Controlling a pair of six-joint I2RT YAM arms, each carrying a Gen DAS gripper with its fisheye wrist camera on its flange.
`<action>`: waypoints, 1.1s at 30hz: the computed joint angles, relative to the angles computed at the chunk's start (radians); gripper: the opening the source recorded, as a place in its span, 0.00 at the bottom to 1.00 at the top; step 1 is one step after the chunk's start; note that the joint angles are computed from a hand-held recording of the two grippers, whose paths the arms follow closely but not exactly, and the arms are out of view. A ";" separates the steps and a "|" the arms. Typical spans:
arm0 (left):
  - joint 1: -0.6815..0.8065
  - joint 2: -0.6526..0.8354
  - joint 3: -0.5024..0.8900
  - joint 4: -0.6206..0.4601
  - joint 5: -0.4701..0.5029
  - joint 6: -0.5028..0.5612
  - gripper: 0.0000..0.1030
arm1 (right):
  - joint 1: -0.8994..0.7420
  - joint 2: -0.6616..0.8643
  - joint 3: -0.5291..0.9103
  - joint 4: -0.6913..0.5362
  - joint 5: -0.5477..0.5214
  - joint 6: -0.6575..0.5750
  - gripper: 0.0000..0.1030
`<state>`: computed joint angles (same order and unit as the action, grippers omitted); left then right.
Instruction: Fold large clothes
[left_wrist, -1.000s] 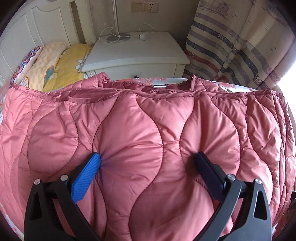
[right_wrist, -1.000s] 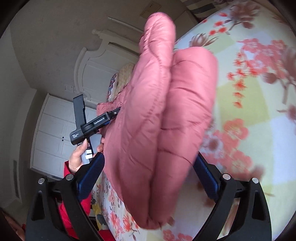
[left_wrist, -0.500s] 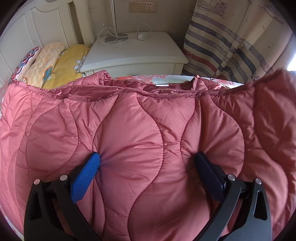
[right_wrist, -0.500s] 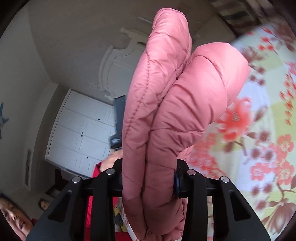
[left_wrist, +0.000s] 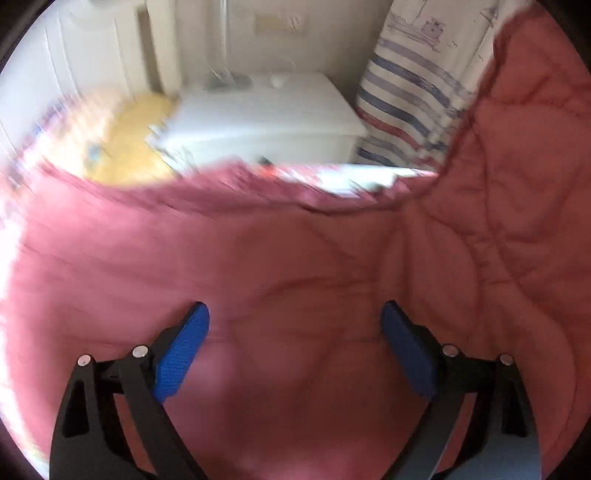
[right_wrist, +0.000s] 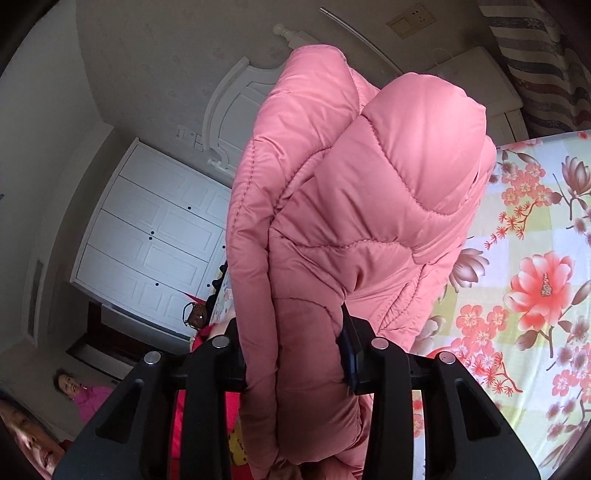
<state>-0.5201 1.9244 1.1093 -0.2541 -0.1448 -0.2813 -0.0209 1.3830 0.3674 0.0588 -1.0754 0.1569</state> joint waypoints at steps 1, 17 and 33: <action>0.003 -0.045 -0.027 0.005 -0.083 0.048 0.91 | -0.014 0.013 0.000 -0.001 -0.016 -0.009 0.36; 0.176 0.045 -0.080 0.054 -0.118 0.147 0.97 | 0.190 -0.051 0.040 0.157 0.023 0.227 0.36; 0.358 -0.086 -0.220 0.132 0.159 0.178 0.96 | 0.695 0.396 0.309 0.671 0.352 0.766 0.36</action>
<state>-0.1618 1.8387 0.8889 -0.1218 0.0137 -0.1031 0.6745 1.7792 0.6765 0.7298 -0.7229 0.9230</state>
